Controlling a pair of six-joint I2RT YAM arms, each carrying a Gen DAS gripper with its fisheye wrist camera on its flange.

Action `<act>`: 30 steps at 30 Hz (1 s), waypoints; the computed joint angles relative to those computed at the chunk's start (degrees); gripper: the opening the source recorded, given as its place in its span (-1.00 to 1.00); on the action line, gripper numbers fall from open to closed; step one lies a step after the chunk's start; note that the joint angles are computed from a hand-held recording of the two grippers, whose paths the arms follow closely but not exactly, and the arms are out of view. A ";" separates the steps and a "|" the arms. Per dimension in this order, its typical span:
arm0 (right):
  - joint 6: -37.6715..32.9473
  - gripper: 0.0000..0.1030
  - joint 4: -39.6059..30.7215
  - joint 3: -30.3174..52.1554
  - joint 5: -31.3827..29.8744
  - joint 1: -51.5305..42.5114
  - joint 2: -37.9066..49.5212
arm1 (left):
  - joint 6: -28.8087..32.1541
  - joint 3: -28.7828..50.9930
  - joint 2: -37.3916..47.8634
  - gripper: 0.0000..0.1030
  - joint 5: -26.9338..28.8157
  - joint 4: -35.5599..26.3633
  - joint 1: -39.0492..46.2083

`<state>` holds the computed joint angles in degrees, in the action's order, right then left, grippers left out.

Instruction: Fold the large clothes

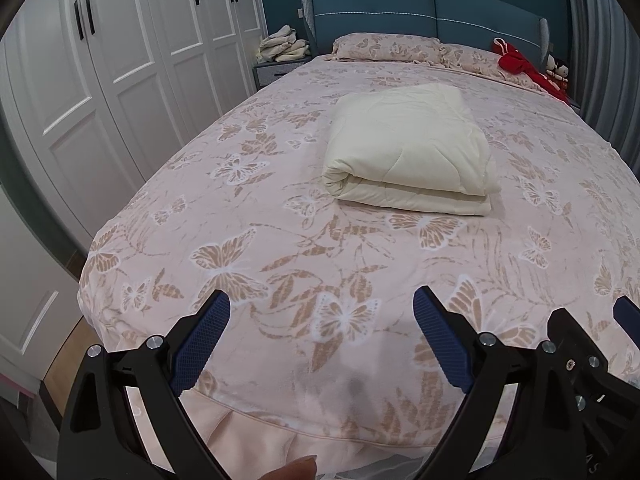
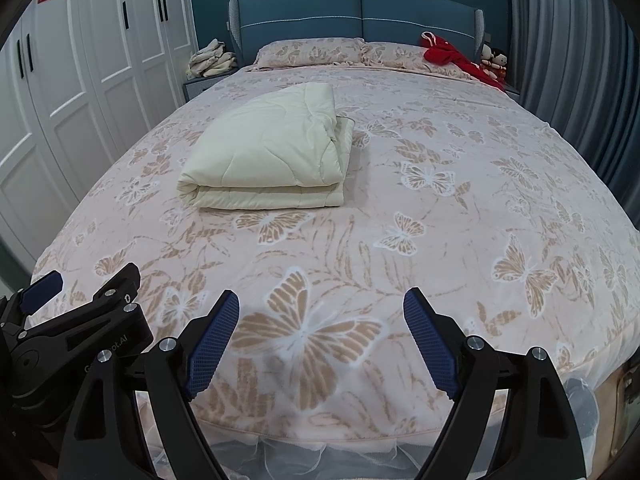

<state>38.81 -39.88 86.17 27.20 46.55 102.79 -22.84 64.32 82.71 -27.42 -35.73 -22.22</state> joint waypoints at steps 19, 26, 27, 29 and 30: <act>-0.36 0.61 1.02 -1.22 -0.11 -0.23 -0.59 | -1.09 0.28 -0.14 0.76 -1.67 -0.28 -0.91; -0.25 0.61 1.55 -1.71 -0.08 -0.13 -0.80 | -0.88 0.62 -0.22 0.76 -2.01 -0.35 -1.12; -0.33 0.61 1.37 -1.72 -0.09 -0.16 -0.87 | -0.85 0.73 -0.14 0.76 -1.88 -0.43 -0.98; -0.29 0.61 1.45 -1.71 0.08 -0.06 -0.83 | -1.14 0.81 -0.12 0.75 -1.86 -0.56 -1.05; -0.21 0.61 1.31 -1.67 -0.01 -0.11 -0.87 | -1.27 0.78 -0.12 0.75 -1.93 -0.53 -1.12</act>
<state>38.60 -38.57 84.50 27.18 46.44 101.92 -24.10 65.10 82.59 -29.35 -36.26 -23.34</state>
